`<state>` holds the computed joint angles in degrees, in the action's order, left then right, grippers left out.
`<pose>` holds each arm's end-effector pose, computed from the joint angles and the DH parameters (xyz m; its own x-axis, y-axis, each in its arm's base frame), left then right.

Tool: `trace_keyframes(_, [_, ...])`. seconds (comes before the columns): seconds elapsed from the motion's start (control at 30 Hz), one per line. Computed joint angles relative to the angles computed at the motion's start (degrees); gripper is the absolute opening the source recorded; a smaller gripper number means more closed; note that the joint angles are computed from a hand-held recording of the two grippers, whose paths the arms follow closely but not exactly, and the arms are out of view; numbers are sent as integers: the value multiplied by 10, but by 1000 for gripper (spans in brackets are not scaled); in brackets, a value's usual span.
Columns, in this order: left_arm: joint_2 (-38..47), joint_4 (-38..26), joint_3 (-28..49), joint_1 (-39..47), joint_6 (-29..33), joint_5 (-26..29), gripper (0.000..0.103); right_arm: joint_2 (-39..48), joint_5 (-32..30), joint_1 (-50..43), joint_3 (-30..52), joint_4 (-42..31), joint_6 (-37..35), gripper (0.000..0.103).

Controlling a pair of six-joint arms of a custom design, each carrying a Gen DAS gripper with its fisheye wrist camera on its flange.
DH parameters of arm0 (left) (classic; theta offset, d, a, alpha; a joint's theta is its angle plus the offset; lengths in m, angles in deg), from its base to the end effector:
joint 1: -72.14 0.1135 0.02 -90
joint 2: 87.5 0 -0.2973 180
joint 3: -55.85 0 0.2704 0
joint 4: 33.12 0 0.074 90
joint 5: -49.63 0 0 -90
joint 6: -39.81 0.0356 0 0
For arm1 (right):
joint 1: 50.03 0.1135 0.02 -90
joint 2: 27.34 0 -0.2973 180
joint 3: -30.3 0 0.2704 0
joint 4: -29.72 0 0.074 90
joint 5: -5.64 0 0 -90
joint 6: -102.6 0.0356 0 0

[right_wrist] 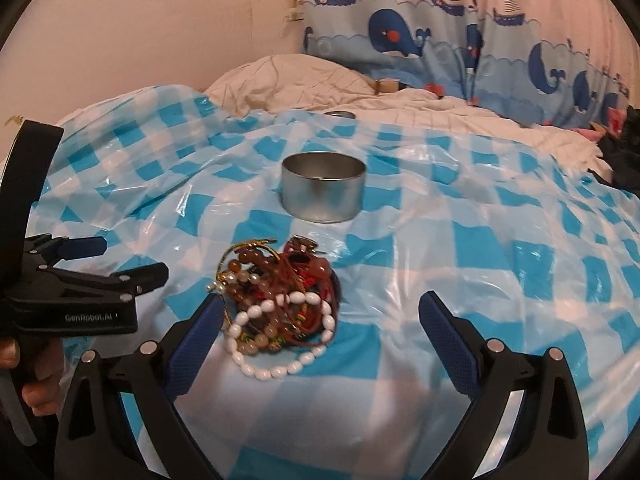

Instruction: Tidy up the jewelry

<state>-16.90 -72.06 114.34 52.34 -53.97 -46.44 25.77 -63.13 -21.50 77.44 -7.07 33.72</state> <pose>0.2406 -0.0826 0.2521 -0.7482 0.1997 -0.6327 0.2255 0.9734 0.0406 0.1724 0.0790 0.2504 -0.6327 0.0384 -0.7735 0.0175 0.9992 0.0352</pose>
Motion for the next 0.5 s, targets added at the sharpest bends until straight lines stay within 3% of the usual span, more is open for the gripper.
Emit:
trace_keyframes(0.3, [13,-10,13,-15,-8,0,96,74,-77,-61,22,34,-30,67])
trace_keyframes(0.37, [15,-11,16,-18,-10,-1,96,80,-86,-65,25,33,-30,54])
trace_keyframes(0.43, [17,-12,17,-21,-12,-2,96,80,-106,-77,21,33,-28,28])
trace_keyframes(0.5, [18,-13,18,-25,-12,-3,96,77,-131,-94,17,34,-26,13])
